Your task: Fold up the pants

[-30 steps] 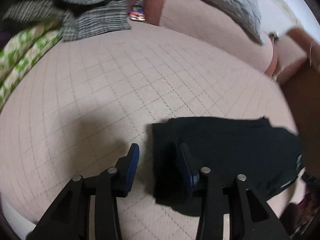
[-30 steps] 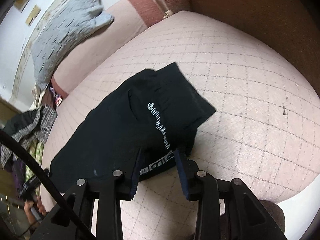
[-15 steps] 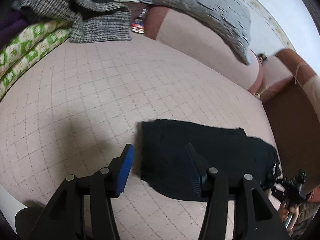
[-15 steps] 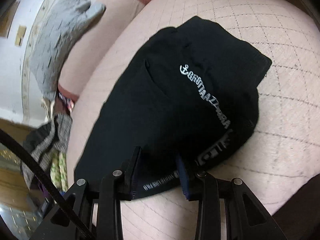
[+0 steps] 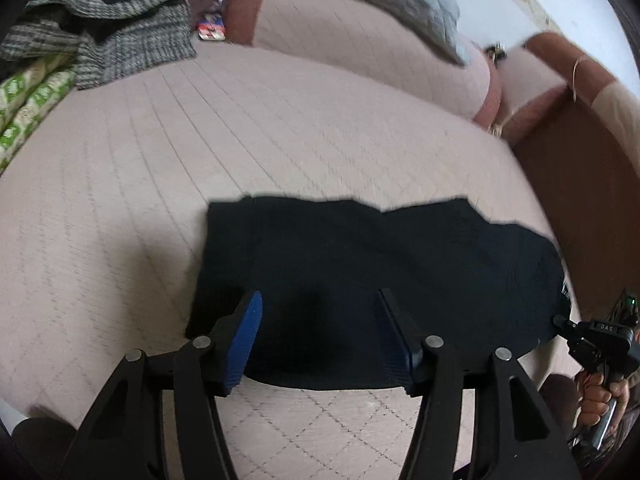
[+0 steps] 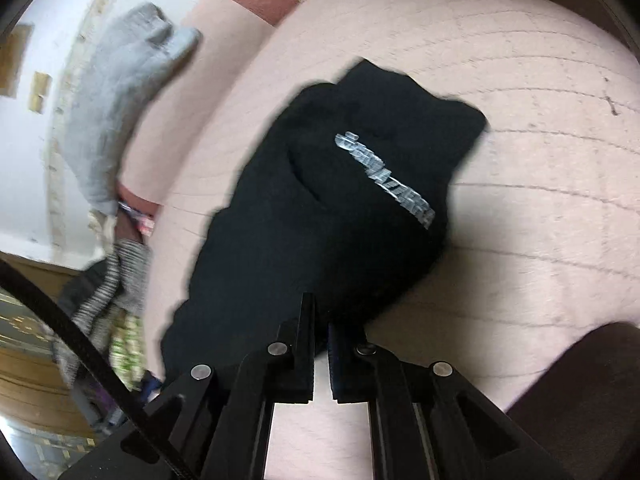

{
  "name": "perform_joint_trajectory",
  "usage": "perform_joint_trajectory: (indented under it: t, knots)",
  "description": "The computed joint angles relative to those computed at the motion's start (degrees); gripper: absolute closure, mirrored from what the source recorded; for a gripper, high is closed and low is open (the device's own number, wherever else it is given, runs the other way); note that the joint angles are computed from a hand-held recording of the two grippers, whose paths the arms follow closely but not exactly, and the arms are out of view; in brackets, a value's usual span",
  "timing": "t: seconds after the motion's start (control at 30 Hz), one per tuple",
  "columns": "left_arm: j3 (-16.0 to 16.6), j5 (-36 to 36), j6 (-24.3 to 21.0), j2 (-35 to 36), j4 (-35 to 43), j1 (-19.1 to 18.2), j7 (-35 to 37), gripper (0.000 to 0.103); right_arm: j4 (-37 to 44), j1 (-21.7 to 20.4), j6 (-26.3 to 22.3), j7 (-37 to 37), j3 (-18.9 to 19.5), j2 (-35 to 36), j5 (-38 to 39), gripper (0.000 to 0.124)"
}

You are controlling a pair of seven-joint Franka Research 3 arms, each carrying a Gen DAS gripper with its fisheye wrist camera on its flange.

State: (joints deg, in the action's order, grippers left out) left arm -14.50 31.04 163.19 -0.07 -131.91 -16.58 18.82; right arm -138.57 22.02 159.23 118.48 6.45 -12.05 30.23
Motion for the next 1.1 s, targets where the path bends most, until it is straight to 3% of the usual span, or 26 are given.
perform_joint_trajectory:
  t: [0.03, 0.1, 0.2, 0.3, 0.37, 0.4, 0.47, 0.6, 0.7, 0.77, 0.83, 0.9, 0.93, 0.97, 1.0, 1.1]
  knots:
    - [-0.2, -0.4, -1.1, 0.9, 0.7, -0.2, 0.5, 0.046, -0.1, -0.3, -1.8, 0.6, -0.3, 0.2, 0.0, 0.114]
    - [-0.7, -1.0, -6.0, 3.0, 2.8, -1.1, 2.3, 0.046, -1.6, 0.7, -0.9, -1.9, -1.5, -0.6, 4.7, 0.114]
    - [-0.5, 3.1, -8.9, 3.3, 3.4, -2.5, 1.6, 0.046, -3.1, -2.4, -1.1, 3.5, 0.8, -3.3, -2.2, 0.112]
    - [-0.3, 3.1, -7.7, 2.2, 2.0, -2.5, 1.7, 0.046, -4.4, -7.2, 0.6, 12.4, 5.0, -7.1, -13.3, 0.112]
    - [0.1, 1.6, -4.0, 0.8, -0.3, -1.8, 1.2, 0.046, -4.2, -10.6, 2.3, 17.4, 7.8, -8.8, -20.2, 0.112]
    - [0.1, 1.5, -3.0, 0.2, -1.0, -1.6, 0.6, 0.046, -3.4, -11.4, 3.3, 18.3, 8.3, -8.5, -22.5, 0.106]
    - [-0.1, 2.8, -1.7, -1.0, -2.1, -1.3, -1.7, 0.046, -0.7, -8.9, 5.0, 15.1, 6.0, -5.6, -22.2, 0.097]
    - [-0.9, 7.4, 0.0, -4.1, -4.2, 0.0, -8.2, 0.045, 7.7, -5.9, 6.8, 8.2, 3.5, 4.7, -22.4, 0.097]
    - [-1.4, 8.2, -0.9, -6.4, -5.7, 0.9, -10.8, 0.043, 16.3, -7.6, 4.0, -8.7, 5.9, 13.9, -6.5, 0.097]
    - [-1.3, 6.5, -0.5, -7.8, -7.2, 1.4, -10.9, 0.043, 19.4, -2.5, 1.1, -3.9, -0.7, 17.4, -11.4, 0.097]
    - [-1.5, 6.0, 0.3, -8.9, -8.6, 2.4, -12.2, 0.043, 21.3, 1.5, -2.8, 10.0, -6.8, 19.4, -25.0, 0.121]
    - [-2.0, 6.6, 0.9, -10.3, -9.8, 3.4, -13.4, 0.042, 20.9, -0.6, -4.6, 16.6, -5.0, 18.5, -28.2, 0.124]
    - [-2.3, 7.2, 1.4, -10.8, -10.3, 3.9, -13.8, 0.042, 21.1, -0.3, -6.2, 21.9, -4.7, 17.4, -34.3, 0.114]
    - [-2.7, 8.2, 2.1, -11.0, -10.6, 4.5, -14.5, 0.042, 22.3, 1.6, -8.1, 24.9, -5.5, 16.8, -40.4, 0.112]
    - [-3.2, 9.8, 2.8, -10.9, -10.6, 5.4, -15.4, 0.041, 22.8, 1.5, -7.1, 24.2, -4.4, 16.8, -42.5, 0.111]
    - [-4.1, 12.9, 4.6, -9.6, -10.0, 7.0, -18.6, 0.041, 27.9, 1.0, -4.8, 9.7, -0.5, 19.9, -34.4, 0.094]
